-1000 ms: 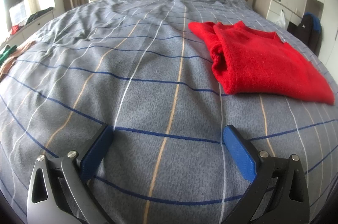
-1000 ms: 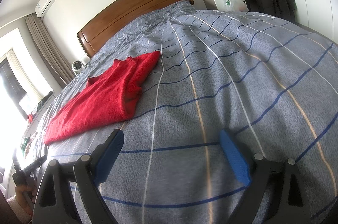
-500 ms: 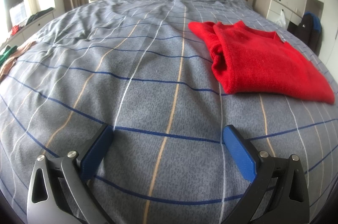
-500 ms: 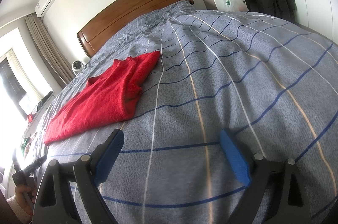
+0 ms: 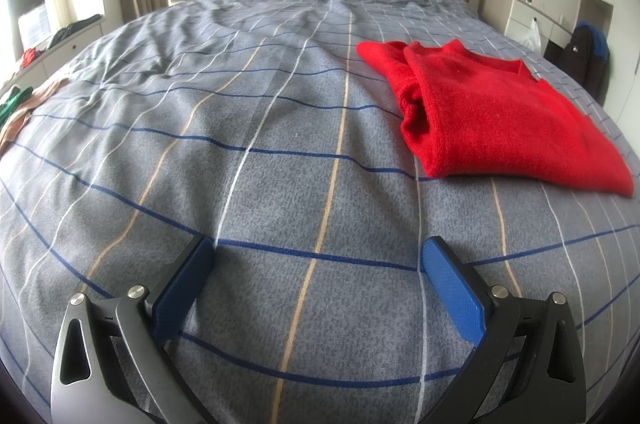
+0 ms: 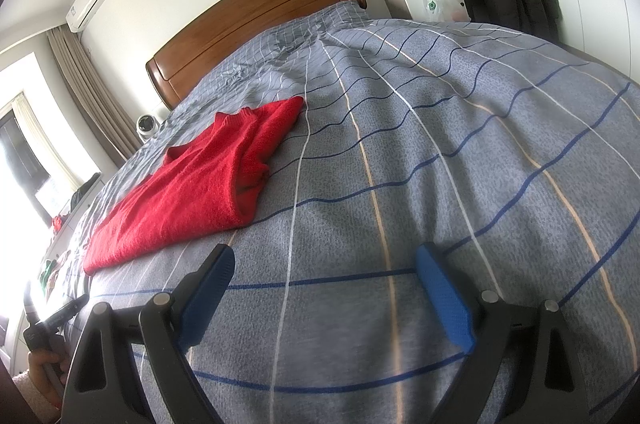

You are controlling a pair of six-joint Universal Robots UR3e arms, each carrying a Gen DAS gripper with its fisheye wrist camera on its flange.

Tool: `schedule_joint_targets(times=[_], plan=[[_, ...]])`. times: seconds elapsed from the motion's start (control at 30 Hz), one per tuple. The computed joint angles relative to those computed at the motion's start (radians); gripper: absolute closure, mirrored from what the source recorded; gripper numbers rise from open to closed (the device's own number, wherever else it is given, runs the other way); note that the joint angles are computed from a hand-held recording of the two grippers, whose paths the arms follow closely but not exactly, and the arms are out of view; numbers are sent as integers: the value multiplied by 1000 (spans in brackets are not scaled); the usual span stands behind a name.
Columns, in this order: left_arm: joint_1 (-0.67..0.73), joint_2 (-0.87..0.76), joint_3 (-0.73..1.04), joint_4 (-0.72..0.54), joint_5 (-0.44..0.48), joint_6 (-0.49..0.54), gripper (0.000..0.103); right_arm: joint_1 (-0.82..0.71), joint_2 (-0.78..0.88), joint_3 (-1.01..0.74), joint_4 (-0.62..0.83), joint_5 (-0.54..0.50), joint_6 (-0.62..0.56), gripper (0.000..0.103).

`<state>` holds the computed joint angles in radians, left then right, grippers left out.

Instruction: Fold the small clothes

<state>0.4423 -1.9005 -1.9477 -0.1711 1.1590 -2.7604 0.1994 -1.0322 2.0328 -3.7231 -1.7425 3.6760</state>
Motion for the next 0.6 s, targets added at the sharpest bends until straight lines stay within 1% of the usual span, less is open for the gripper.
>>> schedule_joint_targets(times=[0.6], plan=[[-1, -1, -2, 5, 1, -1, 0, 0, 1, 1, -3, 0, 0, 12]])
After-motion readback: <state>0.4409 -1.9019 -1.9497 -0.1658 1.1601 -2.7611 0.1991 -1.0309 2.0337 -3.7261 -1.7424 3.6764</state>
